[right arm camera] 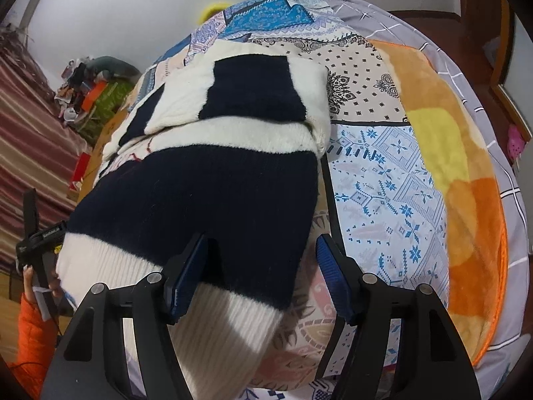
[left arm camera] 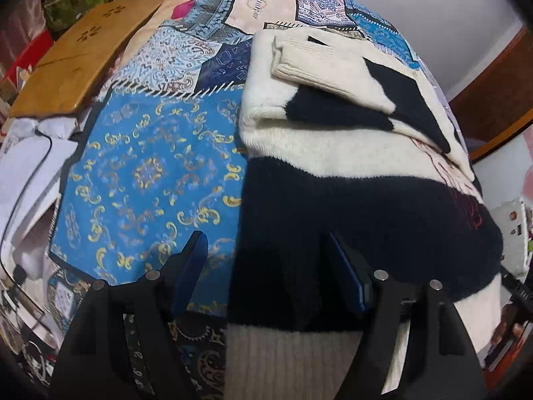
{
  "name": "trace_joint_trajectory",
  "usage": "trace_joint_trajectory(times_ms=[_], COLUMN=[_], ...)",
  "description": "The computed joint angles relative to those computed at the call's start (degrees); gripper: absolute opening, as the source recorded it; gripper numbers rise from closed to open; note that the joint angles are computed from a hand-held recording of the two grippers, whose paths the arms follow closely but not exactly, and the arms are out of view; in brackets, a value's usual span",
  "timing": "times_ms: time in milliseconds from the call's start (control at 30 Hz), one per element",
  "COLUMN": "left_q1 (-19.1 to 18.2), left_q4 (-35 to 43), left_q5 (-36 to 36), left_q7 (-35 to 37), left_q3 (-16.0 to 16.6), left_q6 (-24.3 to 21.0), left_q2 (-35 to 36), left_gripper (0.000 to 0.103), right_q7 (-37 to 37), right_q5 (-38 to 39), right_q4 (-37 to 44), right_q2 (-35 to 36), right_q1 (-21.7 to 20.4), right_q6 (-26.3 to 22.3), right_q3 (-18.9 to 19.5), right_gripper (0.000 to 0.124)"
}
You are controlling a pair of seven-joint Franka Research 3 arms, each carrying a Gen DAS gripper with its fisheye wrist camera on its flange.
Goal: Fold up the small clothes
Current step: 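Grasp the navy-striped hem with both tools, then lift the hem with both tools and fold it over toward the collar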
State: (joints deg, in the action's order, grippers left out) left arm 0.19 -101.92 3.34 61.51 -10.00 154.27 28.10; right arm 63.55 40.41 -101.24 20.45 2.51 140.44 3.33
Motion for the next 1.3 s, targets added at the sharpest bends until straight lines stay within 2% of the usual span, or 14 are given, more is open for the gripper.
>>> trace_joint_trajectory(times_ms=[67, 167, 267, 333, 367, 433, 467, 600, 700, 900, 1133, 1300], left_q1=[0.8, 2.1, 1.4, 1.3, 0.7, -1.7, -2.4, -1.6, -2.1, -2.8, -3.0, -3.6], left_q4=[-0.4, -1.2, -1.3, -1.4, -1.4, -1.3, -1.2, -1.4, -0.3, 4.6, 12.0, 17.4], left_q5=[-1.3, -3.3, -3.0, -3.1, -2.4, 1.1, 2.4, 2.1, 3.3, 5.9, 7.1, 8.5], left_q7=[0.8, 3.2, 4.0, 5.0, 5.1, 3.4, 2.6, 2.8, 1.9, 1.5, -0.3, -3.2], left_q3=[-1.0, -2.5, -2.2, -2.4, -2.1, 0.3, 0.9, -0.1, 0.5, 1.4, 2.6, 4.5], left_q6=[0.6, 1.5, 1.9, 2.4, 2.7, 2.8, 2.9, 4.9, 5.9, 6.8, 6.1, 3.8], left_q2=[-0.1, -0.5, -0.9, -1.0, -1.1, -1.5, -1.7, -2.3, -2.4, -0.6, 3.9, 7.8], left_gripper=[0.070, 0.058, 0.048, 0.030, 0.026, 0.010, 0.010, 0.008, 0.008, 0.008, 0.008, 0.008], right_q7=[-1.1, -2.3, -3.3, -4.0, -4.1, -4.4, -4.7, -6.5, -7.6, -9.3, -6.5, -2.1], right_q5=[1.6, 2.6, 3.1, 3.9, 4.0, 3.9, 4.0, 4.3, 4.3, 5.1, 3.9, 0.5], right_q4=[-0.5, -0.7, -0.7, -0.5, -0.1, 0.7, 0.9, 2.0, 3.7, 8.0, 15.7, 21.5], right_q2=[-0.3, -0.5, -0.6, -0.5, -0.3, 0.1, 0.1, 0.2, 0.8, 2.9, 8.2, 12.8], right_q1=[-0.4, -0.4, -0.1, -0.2, -0.2, -0.1, 0.0, 0.1, 0.0, -0.2, -0.4, -0.1], right_q6=[0.4, 0.7, 1.2, 1.1, 0.9, 0.6, 0.9, 2.3, 2.4, 4.4, 6.0, 6.8], right_q3=[0.5, 0.7, 0.9, 1.1, 1.1, 1.1, 1.1, 1.4, 1.5, 2.2, 2.8, 2.5], right_gripper=[0.056, 0.044, 0.031, 0.020, 0.015, 0.013, 0.012, 0.011, 0.011, 0.011, 0.010, 0.010])
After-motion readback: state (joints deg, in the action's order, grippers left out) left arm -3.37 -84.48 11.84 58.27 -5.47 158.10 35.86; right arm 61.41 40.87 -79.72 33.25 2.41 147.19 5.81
